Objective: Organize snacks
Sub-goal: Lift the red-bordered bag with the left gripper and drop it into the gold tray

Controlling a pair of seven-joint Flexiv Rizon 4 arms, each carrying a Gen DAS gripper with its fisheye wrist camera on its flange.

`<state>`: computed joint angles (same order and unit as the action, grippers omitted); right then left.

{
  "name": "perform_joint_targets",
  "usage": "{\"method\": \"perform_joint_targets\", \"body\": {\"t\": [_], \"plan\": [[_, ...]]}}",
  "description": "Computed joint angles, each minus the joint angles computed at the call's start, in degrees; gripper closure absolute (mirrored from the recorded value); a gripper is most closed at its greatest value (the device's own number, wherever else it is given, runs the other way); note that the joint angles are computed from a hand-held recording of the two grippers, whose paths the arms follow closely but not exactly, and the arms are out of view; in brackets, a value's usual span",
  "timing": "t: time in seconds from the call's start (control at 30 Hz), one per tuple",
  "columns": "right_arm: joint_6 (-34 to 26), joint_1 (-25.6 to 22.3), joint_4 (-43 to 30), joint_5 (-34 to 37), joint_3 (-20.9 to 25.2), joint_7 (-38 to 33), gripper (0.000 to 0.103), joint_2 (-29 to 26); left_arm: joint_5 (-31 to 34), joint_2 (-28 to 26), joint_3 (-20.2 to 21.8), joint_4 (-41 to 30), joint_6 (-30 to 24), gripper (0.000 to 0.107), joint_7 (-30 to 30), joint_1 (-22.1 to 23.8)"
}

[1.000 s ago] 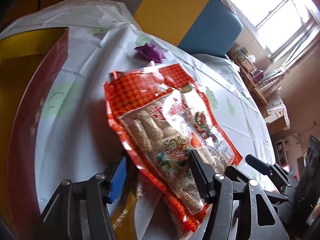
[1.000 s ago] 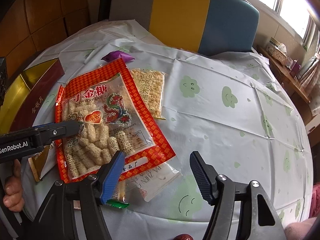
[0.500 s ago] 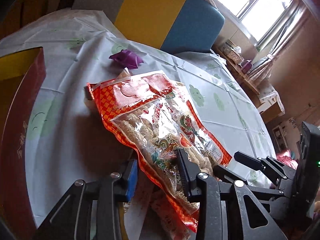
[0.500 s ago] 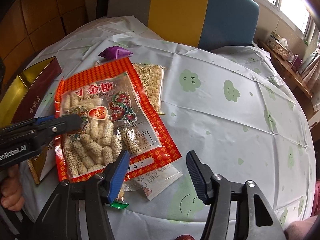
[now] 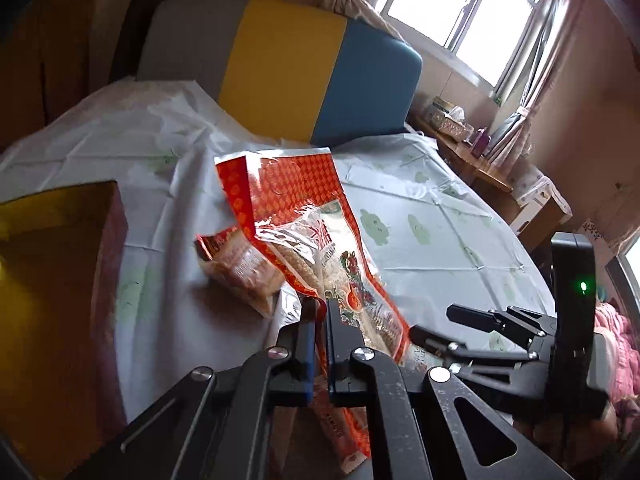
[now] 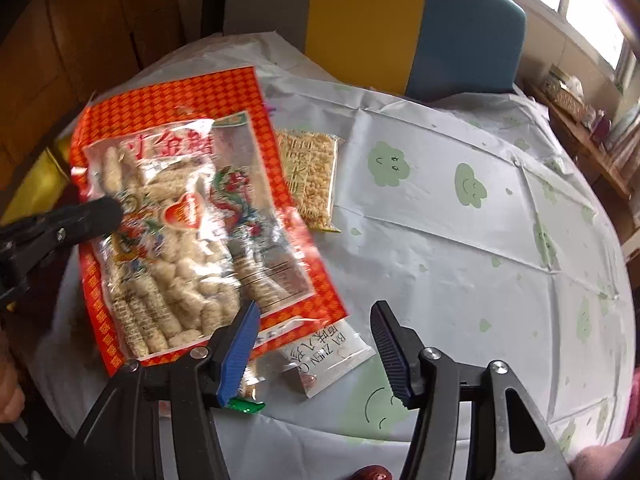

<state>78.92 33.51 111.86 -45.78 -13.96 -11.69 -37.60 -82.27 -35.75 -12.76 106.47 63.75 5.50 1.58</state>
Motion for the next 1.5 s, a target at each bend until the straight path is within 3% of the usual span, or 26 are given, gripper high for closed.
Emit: {"method": "perform_joint_targets", "body": {"t": [0.13,0.3,0.57,0.77,0.97,1.17,1.27,1.3,1.5], "plan": [[4.42,3.45,3.06,-1.75,-6.49,7.56,0.044,1.31,-2.24,2.22,0.54,0.19,-2.42,0.103,1.73,1.66],[-0.61,1.47,2.07,-0.10,-2.87,6.01,0.044,1.58,-5.09,4.56,2.83,0.35,-4.33,0.103,5.10,2.95],[-4.78,-0.97,1.18,-2.34,0.70,6.50,0.044,1.82,-5.01,5.00,5.66,-1.43,-5.85,0.104,2.05,6.94],[-5.81,-2.51,1.20,-3.92,2.35,8.03,0.044,2.11,-4.00,3.34,6.85,-4.14,-1.35,0.103,-0.12,8.66],[-6.92,-3.50,1.26,-5.02,3.54,9.17,0.044,2.41,3.05,-0.98,6.17,-7.73,3.61,0.103,-4.50,11.01],[-8.28,-4.57,0.94,-4.72,5.07,9.13,0.044,2.27,9.75,-6.90,4.47,-12.34,10.54,0.100,-10.96,11.90],[-9.66,-4.90,0.36,-3.87,6.05,8.14,0.044,1.96,21.43,-11.44,11.05,-16.60,11.34,0.097,-27.37,8.73],[-10.01,-4.95,0.27,-3.67,6.24,7.91,0.044,1.91,22.88,-11.89,11.52,-16.91,11.78,0.097,-29.65,8.68],[-10.57,-5.24,0.80,-3.06,6.27,9.58,0.044,2.32,18.46,-9.56,-0.42,-11.62,19.75,0.096,-21.74,15.72]]}}
